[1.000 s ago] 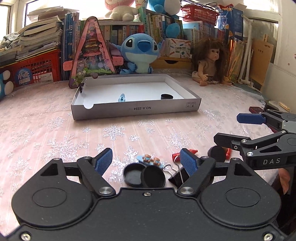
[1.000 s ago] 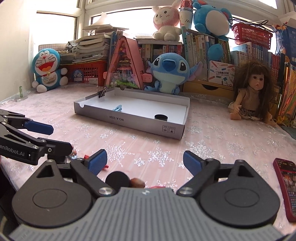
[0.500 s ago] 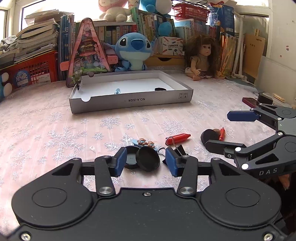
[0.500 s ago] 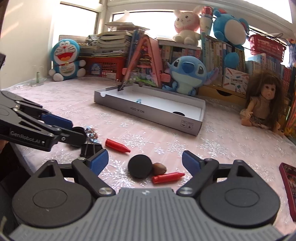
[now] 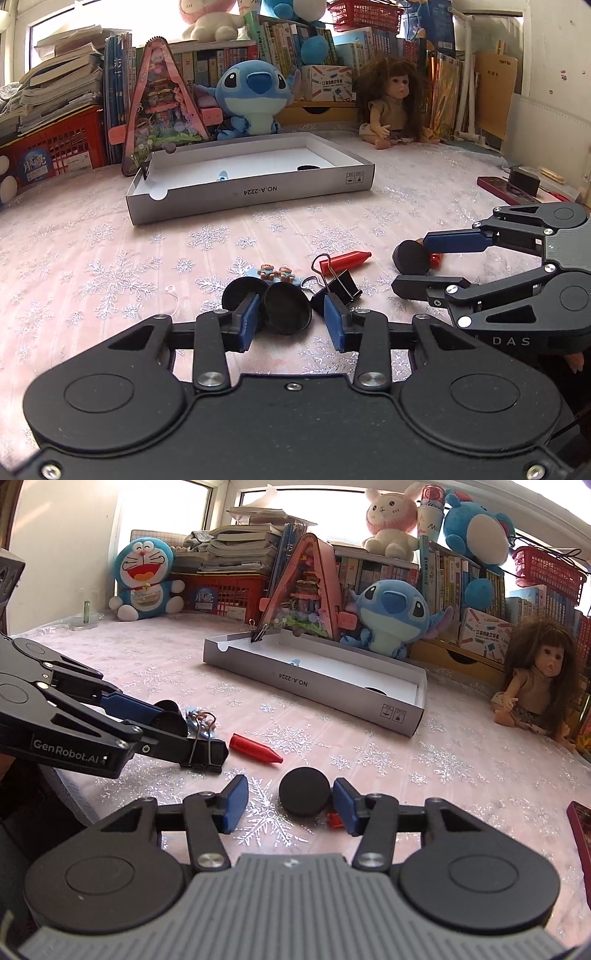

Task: Organize rigid objects
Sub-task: 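Grasp a black lid with the left tool while the right tool grasps a black disc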

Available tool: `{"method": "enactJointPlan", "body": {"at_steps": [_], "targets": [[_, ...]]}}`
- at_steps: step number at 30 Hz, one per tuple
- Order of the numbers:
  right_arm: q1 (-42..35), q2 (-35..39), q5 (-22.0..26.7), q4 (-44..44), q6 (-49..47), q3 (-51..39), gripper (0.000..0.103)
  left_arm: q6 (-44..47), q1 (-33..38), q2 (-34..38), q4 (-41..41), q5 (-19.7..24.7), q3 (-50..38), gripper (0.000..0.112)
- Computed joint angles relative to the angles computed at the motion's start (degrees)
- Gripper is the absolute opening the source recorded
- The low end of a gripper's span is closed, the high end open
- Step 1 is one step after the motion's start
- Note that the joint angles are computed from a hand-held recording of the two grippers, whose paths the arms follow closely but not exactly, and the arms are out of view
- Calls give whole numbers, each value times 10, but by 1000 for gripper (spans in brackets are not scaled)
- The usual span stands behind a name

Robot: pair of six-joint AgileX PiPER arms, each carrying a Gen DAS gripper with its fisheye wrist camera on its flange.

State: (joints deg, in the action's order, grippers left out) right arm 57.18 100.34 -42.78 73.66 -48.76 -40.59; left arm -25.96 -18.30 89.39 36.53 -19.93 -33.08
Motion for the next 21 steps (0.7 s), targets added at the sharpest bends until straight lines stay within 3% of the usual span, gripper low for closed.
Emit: {"method": "enactJointPlan", "body": {"at_steps": [4, 16, 21], "targets": [[-6, -2, 14, -5, 8, 0, 50, -49, 10, -3, 57, -10, 1, 36], [-12, -3, 35, -31, 26, 0, 49, -95, 30, -18, 124, -49, 18, 36], [-17, -1, 30, -14, 22, -5, 49, -108, 34, -21, 146, -45, 18, 37]]}}
